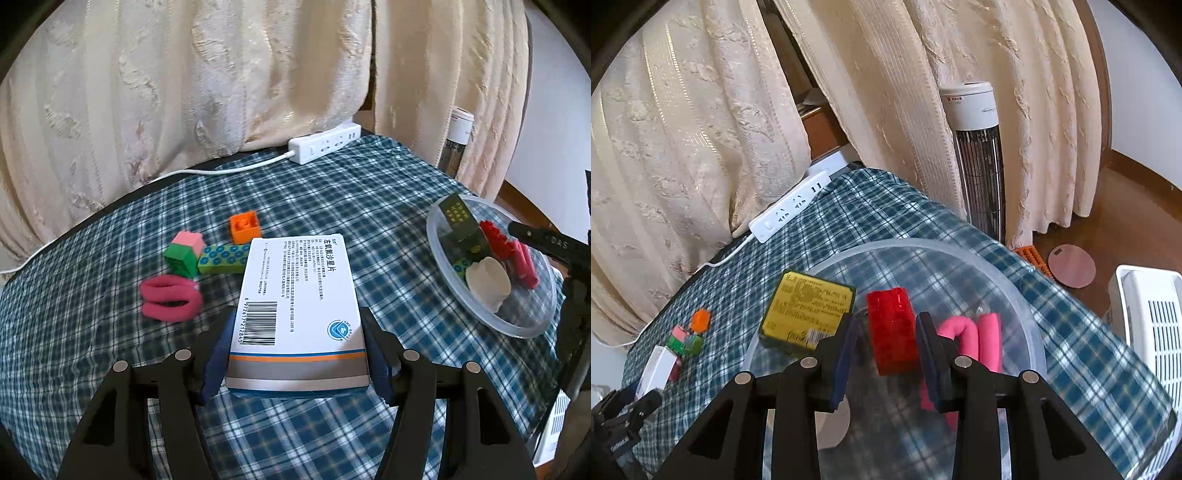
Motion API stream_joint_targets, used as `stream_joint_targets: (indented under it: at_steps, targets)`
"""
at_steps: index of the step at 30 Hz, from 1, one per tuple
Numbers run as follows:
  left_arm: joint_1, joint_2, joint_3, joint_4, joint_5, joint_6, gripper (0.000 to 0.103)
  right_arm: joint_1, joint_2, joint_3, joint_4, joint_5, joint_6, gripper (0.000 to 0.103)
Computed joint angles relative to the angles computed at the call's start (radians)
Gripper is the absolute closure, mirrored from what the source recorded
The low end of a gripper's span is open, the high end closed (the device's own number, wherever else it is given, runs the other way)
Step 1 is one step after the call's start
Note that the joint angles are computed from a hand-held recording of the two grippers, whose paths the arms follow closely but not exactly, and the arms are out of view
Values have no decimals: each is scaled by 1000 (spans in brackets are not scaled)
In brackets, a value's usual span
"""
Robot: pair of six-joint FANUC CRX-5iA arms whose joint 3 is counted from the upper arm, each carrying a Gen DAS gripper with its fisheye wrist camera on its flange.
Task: Organize objects
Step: 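Drop the red brick into the bowl with the right tool while the left tool lifts the box, then carry the white medicine box into the clear bowl and open the left tool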
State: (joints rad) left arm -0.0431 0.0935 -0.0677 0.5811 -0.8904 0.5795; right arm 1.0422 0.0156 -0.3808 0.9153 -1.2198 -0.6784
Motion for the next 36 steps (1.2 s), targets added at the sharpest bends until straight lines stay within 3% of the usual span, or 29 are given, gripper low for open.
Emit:
stream_joint_targets:
  at_steps: [9, 13, 22, 29, 36]
  targets:
    - [-41, -8, 2, 14, -30, -37, 38, 56, -35, -48, 32, -57, -82, 67]
    - [-68, -10, 1, 28, -55, -66, 38, 106, -50, -68, 48, -127, -145, 58]
    - [-146, -23, -7, 92, -109, -147, 38, 190, -65, -84, 48, -259, -191, 57]
    - [-222, -14, -6, 120, -140, -189, 38, 233, -101, -124, 35, -300, -256, 57]
    - [-285, 30, 26, 97, -174, -151, 38, 249, -127, -159, 25, -301, -304, 57]
